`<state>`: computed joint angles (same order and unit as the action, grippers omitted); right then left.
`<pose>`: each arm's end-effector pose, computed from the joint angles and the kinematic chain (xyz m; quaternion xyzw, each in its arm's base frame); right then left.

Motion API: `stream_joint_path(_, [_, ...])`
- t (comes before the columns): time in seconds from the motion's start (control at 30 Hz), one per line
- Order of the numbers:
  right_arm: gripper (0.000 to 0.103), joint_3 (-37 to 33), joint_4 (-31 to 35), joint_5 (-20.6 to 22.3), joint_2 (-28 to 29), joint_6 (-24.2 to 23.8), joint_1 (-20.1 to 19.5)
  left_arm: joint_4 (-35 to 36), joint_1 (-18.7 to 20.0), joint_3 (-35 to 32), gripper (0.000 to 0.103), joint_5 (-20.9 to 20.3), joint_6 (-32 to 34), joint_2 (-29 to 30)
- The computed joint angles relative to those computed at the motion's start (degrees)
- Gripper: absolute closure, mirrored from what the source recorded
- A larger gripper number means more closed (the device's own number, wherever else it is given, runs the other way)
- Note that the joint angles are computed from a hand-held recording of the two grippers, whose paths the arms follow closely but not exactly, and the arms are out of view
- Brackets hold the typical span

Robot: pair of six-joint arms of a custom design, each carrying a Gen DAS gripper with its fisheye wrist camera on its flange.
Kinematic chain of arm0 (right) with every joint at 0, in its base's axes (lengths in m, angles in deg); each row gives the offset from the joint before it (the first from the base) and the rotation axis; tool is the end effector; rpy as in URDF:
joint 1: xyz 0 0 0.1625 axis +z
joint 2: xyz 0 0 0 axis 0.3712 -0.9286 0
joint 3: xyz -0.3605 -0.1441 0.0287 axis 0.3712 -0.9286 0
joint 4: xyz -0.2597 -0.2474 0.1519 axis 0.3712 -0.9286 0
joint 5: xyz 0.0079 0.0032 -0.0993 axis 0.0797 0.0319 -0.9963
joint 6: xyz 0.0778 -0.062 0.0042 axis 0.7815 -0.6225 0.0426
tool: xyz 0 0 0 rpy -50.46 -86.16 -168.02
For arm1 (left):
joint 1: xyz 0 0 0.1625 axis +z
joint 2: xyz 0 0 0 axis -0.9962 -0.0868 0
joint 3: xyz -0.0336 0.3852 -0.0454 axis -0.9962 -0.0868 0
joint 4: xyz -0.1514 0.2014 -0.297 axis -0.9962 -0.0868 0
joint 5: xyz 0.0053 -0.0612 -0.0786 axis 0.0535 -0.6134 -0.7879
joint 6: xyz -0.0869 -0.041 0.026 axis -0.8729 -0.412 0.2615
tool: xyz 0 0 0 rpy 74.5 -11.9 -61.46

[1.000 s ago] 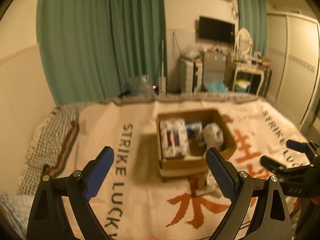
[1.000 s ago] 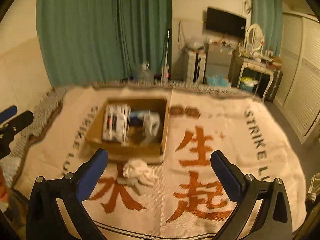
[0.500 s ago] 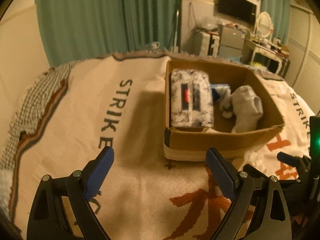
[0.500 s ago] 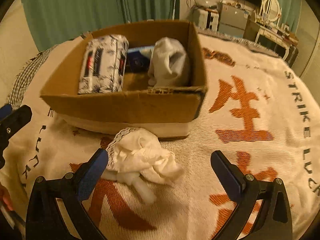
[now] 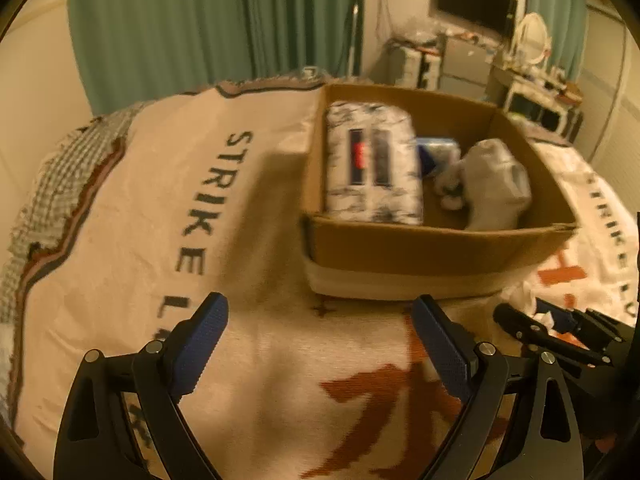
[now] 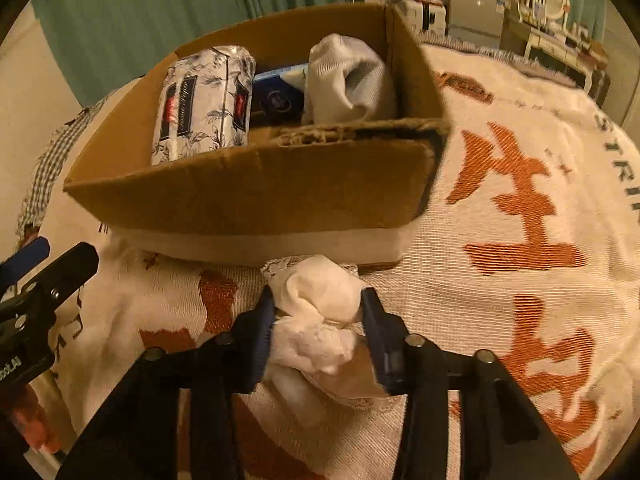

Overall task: Organize soft objects
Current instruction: 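Grasp the white lace cloth with the right tool while the left tool grasps a small white piece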

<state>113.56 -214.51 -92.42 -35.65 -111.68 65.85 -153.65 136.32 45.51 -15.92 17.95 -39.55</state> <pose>0.0535 -0.6503 0.1217 0.0638 -0.9011 0.2766 0.3278 -0.2279 -0.6180 0.0282 0.1922 0.8788 -0.2963 0.3210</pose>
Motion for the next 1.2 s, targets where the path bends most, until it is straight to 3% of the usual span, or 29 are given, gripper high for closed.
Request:
stream_joint_path(0.1, [0.064,3.6,-3.12,1.24,-2.61,-0.3,0.27,-0.7,-1.04,0.9,0.009,-0.61,-0.98,0.01])
stream_joint_path(0.23, [0.064,7.57,-7.08,1.14,-6.26,-0.86,0.41,3.24,-2.14,1.25,0.009,-4.7,-2.86,-0.12])
stream_joint_path(0.43, [0.064,11.36,-7.92,1.56,-10.57,1.84,-0.99,7.26,-2.57,0.13,0.009,-6.45,-3.37,2.36])
stream_joint_path(0.8, [0.064,10.24,-6.29,3.11,-9.89,1.48,-4.44,8.27,-1.53,-4.3,0.01,-11.28,-2.78,7.01])
stream_joint_path(0.97, [0.064,8.45,-5.3,4.42,-9.04,1.11,-5.31,8.31,-0.61,-6.02,0.011,-10.7,-1.12,9.03])
stream_joint_path(1.03, [0.064,7.86,-4.95,4.59,-8.69,1.13,-5.48,9.51,-0.02,-6.17,0.024,-11.52,-1.34,9.07])
stream_joint_path(1.13, [0.064,7.47,-4.64,4.75,-8.4,1.28,-5.65,8.95,0.01,-5.0,0.033,-11.89,-0.12,8.71])
stream_joint_path(1.2, [0.064,7.39,-4.35,4.85,-8.36,1.6,-5.64,9.51,-0.04,-4.29,0.054,-13.41,1.59,7.9])
